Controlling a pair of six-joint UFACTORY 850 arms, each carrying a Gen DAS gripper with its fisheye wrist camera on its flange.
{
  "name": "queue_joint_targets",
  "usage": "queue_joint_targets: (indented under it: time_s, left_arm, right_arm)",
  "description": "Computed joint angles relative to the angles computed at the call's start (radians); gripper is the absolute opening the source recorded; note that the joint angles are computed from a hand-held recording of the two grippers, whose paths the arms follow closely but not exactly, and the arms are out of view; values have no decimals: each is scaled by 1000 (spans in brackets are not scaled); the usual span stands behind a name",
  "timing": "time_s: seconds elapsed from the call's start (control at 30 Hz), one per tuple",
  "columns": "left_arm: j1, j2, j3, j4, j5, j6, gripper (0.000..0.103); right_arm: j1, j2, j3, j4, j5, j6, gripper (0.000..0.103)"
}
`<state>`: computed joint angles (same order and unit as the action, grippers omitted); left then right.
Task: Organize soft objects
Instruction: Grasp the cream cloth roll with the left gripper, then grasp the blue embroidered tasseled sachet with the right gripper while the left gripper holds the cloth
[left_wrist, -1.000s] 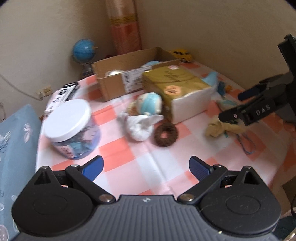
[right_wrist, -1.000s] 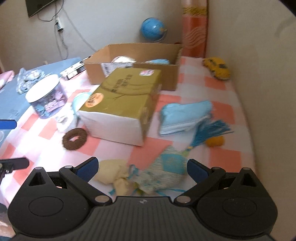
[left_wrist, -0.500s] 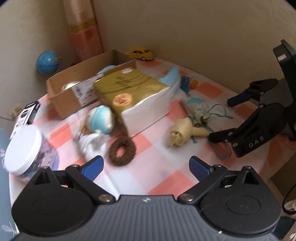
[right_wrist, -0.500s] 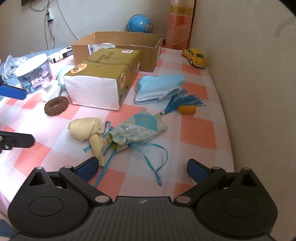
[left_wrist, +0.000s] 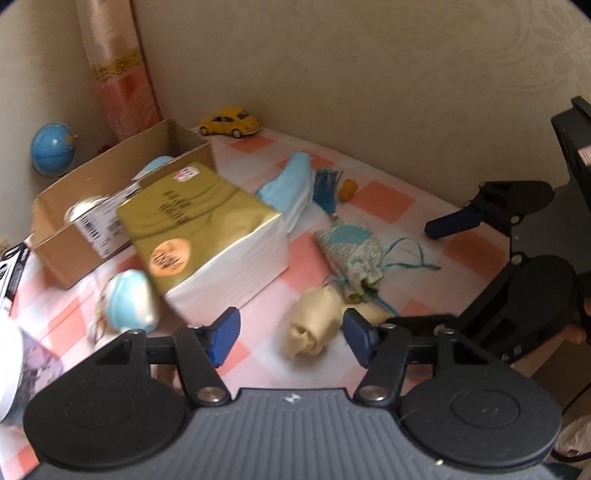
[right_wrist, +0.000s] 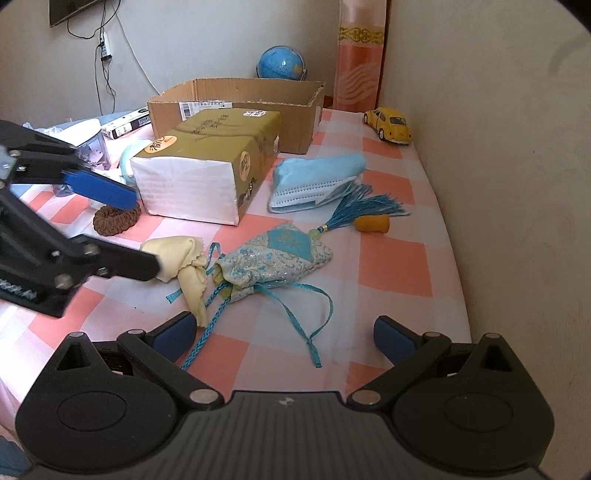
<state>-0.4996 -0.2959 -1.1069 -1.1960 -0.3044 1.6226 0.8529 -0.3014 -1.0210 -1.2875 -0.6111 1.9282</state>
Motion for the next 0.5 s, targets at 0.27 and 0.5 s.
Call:
queue_joint_targets:
  time_s: [0.27,0.5]
  left_arm:
    - [-2,-61,-63,123,-63,-123,41]
    - [12,-41,-38,121,-82,-160,29]
  right_arm:
    - [2,1,8,-33,-2,28,103]
    - [7,0,8,-32,-13,37,103]
